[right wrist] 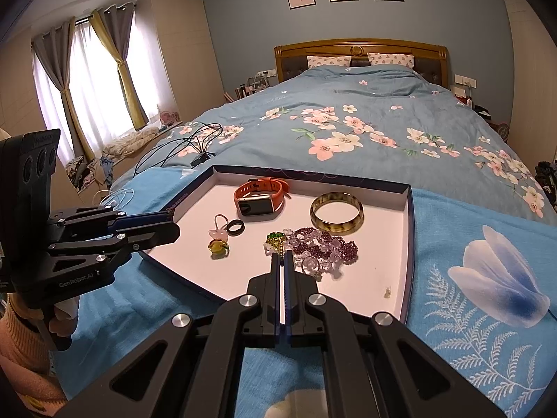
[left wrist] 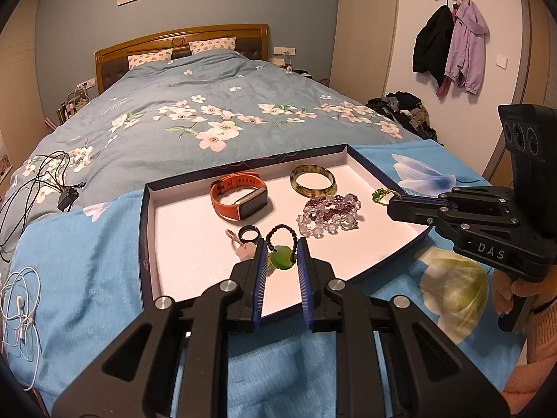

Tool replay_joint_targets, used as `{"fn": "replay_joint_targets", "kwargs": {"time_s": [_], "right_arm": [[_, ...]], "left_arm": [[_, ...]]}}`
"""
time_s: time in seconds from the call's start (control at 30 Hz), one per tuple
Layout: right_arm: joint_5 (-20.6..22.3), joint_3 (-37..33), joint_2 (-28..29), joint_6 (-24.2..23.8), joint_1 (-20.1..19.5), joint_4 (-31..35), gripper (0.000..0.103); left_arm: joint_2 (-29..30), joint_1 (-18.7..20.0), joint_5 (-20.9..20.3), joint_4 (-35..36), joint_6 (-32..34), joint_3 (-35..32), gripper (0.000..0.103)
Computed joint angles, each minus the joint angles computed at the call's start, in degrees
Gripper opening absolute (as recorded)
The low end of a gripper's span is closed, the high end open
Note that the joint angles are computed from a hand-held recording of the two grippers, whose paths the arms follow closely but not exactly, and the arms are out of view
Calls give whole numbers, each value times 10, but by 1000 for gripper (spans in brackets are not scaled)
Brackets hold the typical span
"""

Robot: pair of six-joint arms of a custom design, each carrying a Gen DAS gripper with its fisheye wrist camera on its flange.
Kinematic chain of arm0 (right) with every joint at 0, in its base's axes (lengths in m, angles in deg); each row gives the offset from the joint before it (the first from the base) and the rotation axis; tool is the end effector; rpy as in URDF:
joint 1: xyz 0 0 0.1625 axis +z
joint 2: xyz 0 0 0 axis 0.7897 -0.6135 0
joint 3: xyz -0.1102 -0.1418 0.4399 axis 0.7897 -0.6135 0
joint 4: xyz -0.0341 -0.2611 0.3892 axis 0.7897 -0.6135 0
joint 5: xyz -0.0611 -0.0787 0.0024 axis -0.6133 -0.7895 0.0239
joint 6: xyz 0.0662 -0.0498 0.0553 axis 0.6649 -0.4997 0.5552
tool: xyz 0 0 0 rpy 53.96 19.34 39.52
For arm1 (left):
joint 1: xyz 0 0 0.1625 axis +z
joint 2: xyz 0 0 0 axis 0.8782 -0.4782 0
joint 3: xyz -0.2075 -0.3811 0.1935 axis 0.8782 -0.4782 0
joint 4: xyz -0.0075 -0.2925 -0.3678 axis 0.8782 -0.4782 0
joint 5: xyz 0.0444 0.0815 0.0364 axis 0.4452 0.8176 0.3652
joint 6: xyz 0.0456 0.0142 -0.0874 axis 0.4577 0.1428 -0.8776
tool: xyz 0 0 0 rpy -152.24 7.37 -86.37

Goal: Organize jewelry
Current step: 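Lower the green-stone ring into the box with the right tool while the left tool carries the pendant over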

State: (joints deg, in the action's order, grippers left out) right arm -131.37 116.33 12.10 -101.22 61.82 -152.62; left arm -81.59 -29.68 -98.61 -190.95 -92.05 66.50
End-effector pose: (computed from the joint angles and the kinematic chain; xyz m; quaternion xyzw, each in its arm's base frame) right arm 0.3389 -0.4666 0.0891 0.4515 -0.8621 0.2149 0.0821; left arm -0.1578 -0.3577 0.2940 0.1439 0.8450 -0.4005 0.3238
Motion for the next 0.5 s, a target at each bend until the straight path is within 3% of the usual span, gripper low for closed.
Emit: {"fn": "replay_joint_targets", "kwargs": {"time_s": [0.5], "right_arm": [[-8,-16,14,3,-3,10,1]], "left_arm": [[17,27,-5,-31,22,-3,18]]}}
